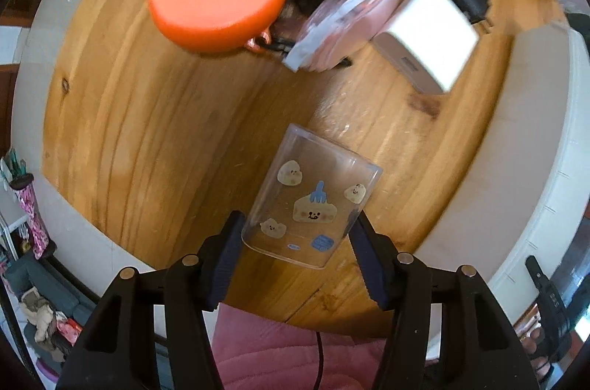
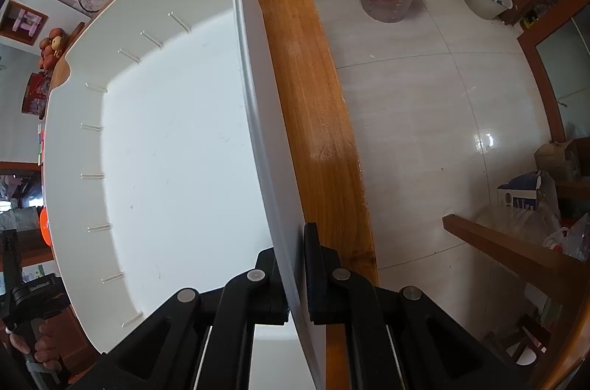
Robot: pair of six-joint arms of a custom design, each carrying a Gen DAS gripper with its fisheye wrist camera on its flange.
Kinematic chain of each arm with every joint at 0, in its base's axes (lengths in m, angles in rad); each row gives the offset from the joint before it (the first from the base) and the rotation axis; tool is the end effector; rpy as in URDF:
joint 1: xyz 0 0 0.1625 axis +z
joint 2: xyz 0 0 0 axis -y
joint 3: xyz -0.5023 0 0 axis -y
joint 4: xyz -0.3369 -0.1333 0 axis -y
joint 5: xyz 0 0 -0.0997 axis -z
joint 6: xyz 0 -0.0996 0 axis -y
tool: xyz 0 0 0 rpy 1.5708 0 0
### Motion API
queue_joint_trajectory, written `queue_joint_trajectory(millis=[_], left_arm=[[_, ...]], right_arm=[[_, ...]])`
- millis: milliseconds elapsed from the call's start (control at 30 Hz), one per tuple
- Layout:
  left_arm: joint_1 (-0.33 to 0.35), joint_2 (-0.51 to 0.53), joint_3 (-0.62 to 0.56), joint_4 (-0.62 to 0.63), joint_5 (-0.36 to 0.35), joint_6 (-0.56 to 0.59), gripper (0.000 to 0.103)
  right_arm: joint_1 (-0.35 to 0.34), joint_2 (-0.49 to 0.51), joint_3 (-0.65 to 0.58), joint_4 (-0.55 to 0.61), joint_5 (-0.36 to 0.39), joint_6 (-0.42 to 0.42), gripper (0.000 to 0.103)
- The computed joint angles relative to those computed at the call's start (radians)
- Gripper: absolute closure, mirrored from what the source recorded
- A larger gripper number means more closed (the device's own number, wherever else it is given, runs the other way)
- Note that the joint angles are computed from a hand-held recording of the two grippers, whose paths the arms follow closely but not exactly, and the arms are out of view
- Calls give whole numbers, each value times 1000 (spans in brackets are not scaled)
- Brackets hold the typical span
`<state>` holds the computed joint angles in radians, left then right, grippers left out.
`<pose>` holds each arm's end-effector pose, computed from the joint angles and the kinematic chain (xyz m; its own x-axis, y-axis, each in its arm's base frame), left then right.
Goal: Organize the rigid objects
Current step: 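Carry the clear card case into the tray and open the left tool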
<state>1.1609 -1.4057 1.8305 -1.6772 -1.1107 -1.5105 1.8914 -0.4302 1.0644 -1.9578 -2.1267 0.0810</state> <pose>-0.0190 -0.4892 0.4032 -0.4240 -0.8403 -0.3379 -0.7422 0.5362 -0.4021 0.3300 -0.7375 0.0659 -0.7877 -0.3145 0.5298 -0.2426 0.9488 0.2025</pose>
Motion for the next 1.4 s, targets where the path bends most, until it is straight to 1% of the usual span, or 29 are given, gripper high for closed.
queue_joint_trajectory(millis=[200, 333, 367, 533, 700, 767, 833, 1067, 1233, 1400], left_arm=[[-67, -13, -63, 69, 52, 1, 42], [-110, 3, -127, 125, 109, 25, 42], [-137, 5, -139, 143, 122, 18, 42], [-184, 60, -248, 216, 187, 73, 42], [-219, 117, -318, 255, 215, 166, 42], [-220, 146, -332, 231, 212, 236, 42], [-218, 172, -339, 194, 191, 307, 42], [-199, 265, -349, 102, 118, 484, 42], [-186, 311, -348, 74, 67, 556, 42], [-187, 338, -345, 74, 33, 585, 41]], right_arm=[[-1, -2, 7, -10, 5, 5, 97], [-3, -5, 12, -17, 8, 3, 97], [-3, -5, 13, -17, 8, 2, 97], [-7, -7, 14, -21, 14, 2, 96], [-8, -12, 23, -33, 18, -21, 96], [-8, -13, 28, -40, 20, -28, 96], [-9, -16, 33, -46, 24, -31, 96], [-6, -16, 38, -48, 24, -45, 96], [-5, -11, 28, -36, 24, -49, 96], [-2, -8, 25, -33, 18, -51, 96]])
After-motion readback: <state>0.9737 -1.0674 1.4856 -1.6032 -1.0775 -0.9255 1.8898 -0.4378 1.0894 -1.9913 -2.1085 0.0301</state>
